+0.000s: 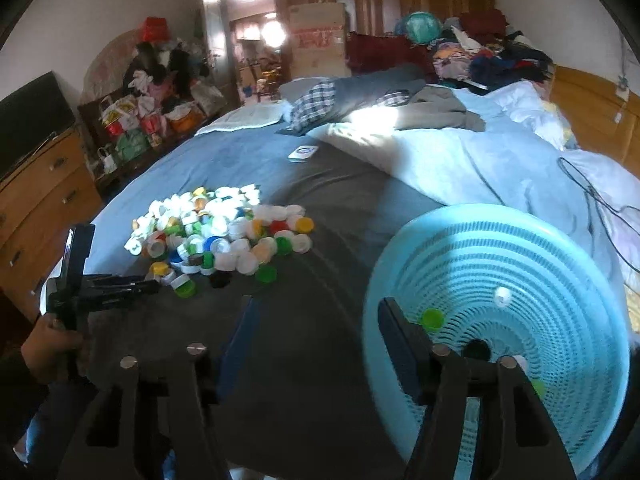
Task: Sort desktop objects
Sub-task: 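Grasp a white cap with the left gripper while the right gripper grasps a green cap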
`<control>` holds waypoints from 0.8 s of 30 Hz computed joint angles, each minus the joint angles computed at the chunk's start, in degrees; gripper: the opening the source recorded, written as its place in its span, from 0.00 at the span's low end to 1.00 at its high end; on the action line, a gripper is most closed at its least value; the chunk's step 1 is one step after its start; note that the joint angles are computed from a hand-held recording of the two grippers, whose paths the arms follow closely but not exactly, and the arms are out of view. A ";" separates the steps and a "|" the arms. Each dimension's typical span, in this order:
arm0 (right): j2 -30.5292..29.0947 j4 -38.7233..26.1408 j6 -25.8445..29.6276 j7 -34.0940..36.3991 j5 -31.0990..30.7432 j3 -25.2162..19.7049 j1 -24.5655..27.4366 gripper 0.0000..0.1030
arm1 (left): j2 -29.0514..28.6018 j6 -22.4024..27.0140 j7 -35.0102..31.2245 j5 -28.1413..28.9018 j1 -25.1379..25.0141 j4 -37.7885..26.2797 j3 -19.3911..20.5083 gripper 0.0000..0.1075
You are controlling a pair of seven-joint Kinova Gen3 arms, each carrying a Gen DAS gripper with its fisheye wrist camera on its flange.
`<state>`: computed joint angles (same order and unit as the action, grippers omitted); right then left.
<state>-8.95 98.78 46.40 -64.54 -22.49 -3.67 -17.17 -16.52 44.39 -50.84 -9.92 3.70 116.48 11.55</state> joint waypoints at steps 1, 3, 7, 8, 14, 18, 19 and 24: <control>0.47 -0.09 -0.17 0.37 -0.33 -0.34 -0.49 0.58 | -1.31 0.68 0.46 0.03 -0.28 0.27 -0.17 0.25; 1.93 0.31 -0.98 3.58 -3.24 -0.61 -2.21 0.58 | -3.85 1.68 0.80 0.30 -0.95 0.83 -0.68 0.25; 7.29 0.53 -3.13 10.83 -8.01 -3.62 -5.46 0.58 | -7.88 4.31 0.19 1.02 -2.47 0.86 -1.32 0.25; 9.48 0.13 -4.04 12.11 -8.26 -5.08 -6.44 0.58 | -8.54 4.71 -0.06 1.11 -2.87 0.82 -1.24 0.25; 18.75 -2.95 -8.89 9.15 -2.52 -10.28 -11.05 0.57 | -11.88 6.42 -2.97 3.20 -4.39 0.71 -3.14 0.25; 22.66 -5.56 -9.72 3.47 4.92 -10.65 -14.34 0.56 | -12.18 6.22 -5.15 4.70 -4.96 1.03 -4.35 0.25; 23.32 -6.02 -9.60 2.90 5.64 -10.88 -14.37 0.54 | -12.25 6.15 -5.55 5.03 -5.12 1.06 -4.47 0.25; 25.80 -8.02 -7.37 1.80 7.46 -11.72 -13.70 0.32 | -12.16 5.51 -6.82 6.57 -5.77 0.89 -4.77 0.25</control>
